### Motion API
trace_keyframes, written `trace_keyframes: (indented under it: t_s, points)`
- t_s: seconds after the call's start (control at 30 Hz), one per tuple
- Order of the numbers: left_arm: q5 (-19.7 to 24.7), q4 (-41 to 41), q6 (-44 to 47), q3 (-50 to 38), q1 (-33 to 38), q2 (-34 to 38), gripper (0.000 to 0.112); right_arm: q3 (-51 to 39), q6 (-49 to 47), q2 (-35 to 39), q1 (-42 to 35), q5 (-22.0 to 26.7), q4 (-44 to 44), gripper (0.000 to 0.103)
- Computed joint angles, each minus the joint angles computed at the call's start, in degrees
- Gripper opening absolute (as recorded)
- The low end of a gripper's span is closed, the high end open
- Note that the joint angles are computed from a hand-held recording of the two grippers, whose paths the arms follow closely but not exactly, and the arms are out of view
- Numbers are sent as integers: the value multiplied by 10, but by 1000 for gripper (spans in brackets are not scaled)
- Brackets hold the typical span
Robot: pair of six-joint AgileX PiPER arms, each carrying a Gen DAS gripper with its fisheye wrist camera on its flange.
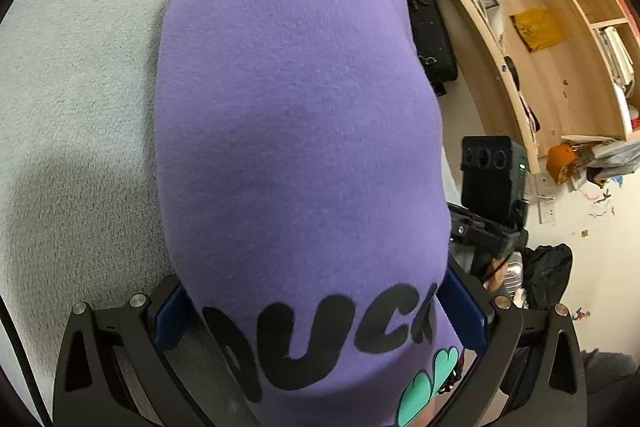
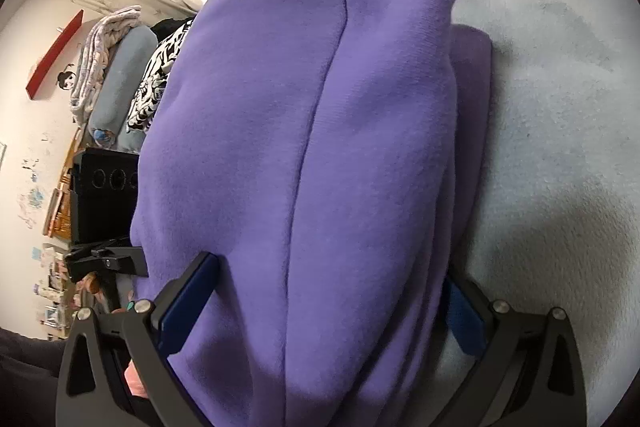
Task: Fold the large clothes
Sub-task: 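Clamp the folded hoodie between both tools and lift it, then carry the folded hoodie with both tools onto the black-and-white clothes stack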
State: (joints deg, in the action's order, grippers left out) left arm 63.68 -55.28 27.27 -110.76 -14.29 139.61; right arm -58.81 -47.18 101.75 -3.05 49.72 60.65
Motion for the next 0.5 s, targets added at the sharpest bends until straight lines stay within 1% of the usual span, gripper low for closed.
trace_keyframes:
  t_s: [0.07, 0.17, 0.23, 0.27, 0.33, 0.43, 0.5]
  points:
    - [-6, 19, -22, -8, -9, -3, 103, 4, 4, -11, 6, -10, -11, 100]
    - [-31, 61, -47, -19, -36, -18, 103, 6, 16, -30, 16, -20, -22, 91]
    - [-40, 98, -61, -27, -53, -28, 103, 14, 21, -55, 27, -34, -34, 80]
    - [-41, 117, -68, -32, -60, -33, 103, 17, 24, -66, 30, -40, -41, 78]
    - [-41, 146, -77, -42, -70, -41, 103, 19, 37, -85, 41, -51, -57, 70]
    - [-43, 175, -90, -52, -81, -56, 102, 19, 59, -107, 50, -59, -72, 64]
    - [-43, 186, -94, -55, -84, -69, 101, 21, 67, -119, 50, -57, -71, 63]
